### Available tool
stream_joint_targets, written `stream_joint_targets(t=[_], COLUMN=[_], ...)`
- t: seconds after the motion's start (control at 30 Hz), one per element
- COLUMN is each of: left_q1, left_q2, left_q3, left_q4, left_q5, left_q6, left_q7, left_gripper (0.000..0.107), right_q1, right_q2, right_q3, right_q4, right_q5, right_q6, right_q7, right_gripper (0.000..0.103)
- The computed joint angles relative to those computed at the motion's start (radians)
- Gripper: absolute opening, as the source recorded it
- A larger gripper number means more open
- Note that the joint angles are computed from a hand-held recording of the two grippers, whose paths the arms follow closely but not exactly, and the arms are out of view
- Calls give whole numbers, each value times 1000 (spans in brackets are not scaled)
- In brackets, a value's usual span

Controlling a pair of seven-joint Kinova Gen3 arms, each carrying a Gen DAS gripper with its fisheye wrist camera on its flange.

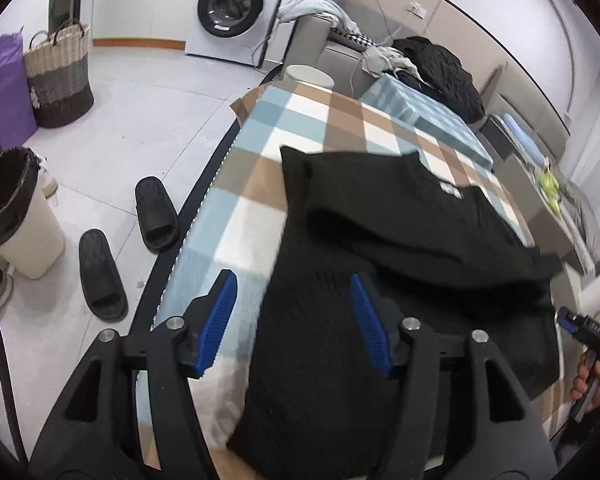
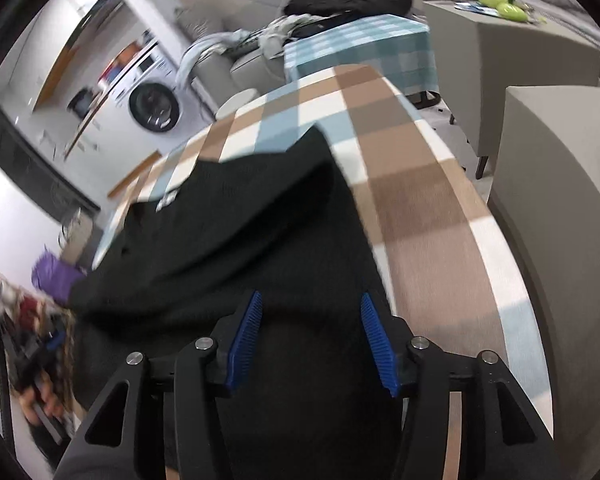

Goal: Fold small clothes

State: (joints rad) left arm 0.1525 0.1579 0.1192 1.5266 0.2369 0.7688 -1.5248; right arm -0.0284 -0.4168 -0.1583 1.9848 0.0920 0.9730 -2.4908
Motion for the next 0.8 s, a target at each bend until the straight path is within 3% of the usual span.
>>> stream_joint_targets(t=[0.1, 0.27, 0.57, 0.8], left_q1=[37, 87, 121, 110], left_q2=[-34, -56, -53, -48], left_q3=[6, 21, 27, 29], left_q4=[36, 66, 93, 73], left_q5=[-67, -154, -199, -163], left_q6=[5, 35, 51, 72], left_q7=[20, 33, 57, 14], left_gripper=[64, 65, 65, 65], right_q1=[-1, -25, -94, -148], right_q2=[-22, -24, -7, 40], right_q3=[-72, -176, -234, -261], right_q4=[5, -9, -7, -29], right_q5=[28, 83, 122, 170], right_q6=[30, 110, 170, 201], right_q7=[-35, -83, -137, -170], right_gripper=[76, 84, 84, 84])
